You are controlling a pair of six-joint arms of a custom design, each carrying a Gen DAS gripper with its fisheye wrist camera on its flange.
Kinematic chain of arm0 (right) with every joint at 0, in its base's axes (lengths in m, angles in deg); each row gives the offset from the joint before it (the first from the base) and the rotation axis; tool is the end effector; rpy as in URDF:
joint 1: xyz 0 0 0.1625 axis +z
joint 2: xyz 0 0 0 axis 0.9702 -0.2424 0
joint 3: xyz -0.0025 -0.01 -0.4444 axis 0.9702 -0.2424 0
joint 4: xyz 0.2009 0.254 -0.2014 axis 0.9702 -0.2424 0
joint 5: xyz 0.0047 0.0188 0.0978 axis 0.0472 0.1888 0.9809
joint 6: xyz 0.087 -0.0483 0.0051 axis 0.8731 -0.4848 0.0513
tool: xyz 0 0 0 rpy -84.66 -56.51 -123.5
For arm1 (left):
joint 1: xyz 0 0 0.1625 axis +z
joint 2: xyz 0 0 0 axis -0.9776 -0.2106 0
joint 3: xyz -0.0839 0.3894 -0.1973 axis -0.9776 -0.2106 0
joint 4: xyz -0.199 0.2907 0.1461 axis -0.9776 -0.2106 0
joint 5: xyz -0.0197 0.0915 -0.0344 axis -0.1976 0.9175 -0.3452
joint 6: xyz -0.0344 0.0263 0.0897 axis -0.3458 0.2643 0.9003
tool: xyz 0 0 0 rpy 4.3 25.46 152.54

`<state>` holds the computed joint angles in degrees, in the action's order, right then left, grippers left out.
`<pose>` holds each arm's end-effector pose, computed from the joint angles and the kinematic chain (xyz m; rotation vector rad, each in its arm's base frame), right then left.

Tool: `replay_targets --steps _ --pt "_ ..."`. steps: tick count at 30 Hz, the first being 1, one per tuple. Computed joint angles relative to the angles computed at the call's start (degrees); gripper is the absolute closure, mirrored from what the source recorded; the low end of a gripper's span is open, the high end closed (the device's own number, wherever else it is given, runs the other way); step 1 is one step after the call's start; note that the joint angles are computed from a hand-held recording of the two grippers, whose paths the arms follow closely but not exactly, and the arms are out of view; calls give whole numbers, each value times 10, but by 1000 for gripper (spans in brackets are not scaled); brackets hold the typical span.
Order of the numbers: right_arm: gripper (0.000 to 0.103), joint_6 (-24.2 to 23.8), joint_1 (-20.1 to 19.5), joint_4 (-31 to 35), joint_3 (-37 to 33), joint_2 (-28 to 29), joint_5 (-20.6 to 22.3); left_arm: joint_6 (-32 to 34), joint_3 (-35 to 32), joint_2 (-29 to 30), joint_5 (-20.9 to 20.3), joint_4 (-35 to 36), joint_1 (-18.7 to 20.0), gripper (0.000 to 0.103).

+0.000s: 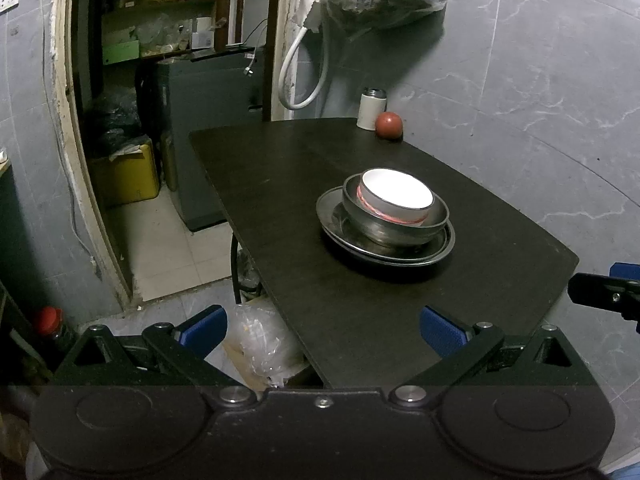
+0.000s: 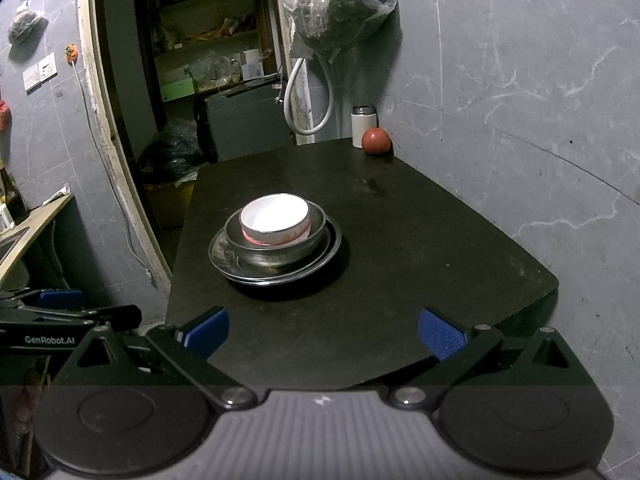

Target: Organize plates and bowls

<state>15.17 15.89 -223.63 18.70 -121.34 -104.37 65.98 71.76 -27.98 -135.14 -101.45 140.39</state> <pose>0.1085 -0.7503 0.2175 0.2298 -2.1126 1.2166 -0.2606 -0.8937 0.0462 0.8735 2.3952 -0.8889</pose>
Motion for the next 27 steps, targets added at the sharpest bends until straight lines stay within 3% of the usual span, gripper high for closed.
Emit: replay_targets --steps 27 --pt "0 0 2 2 0 -2 -2 2 -12 9 5 -1 -1 1"
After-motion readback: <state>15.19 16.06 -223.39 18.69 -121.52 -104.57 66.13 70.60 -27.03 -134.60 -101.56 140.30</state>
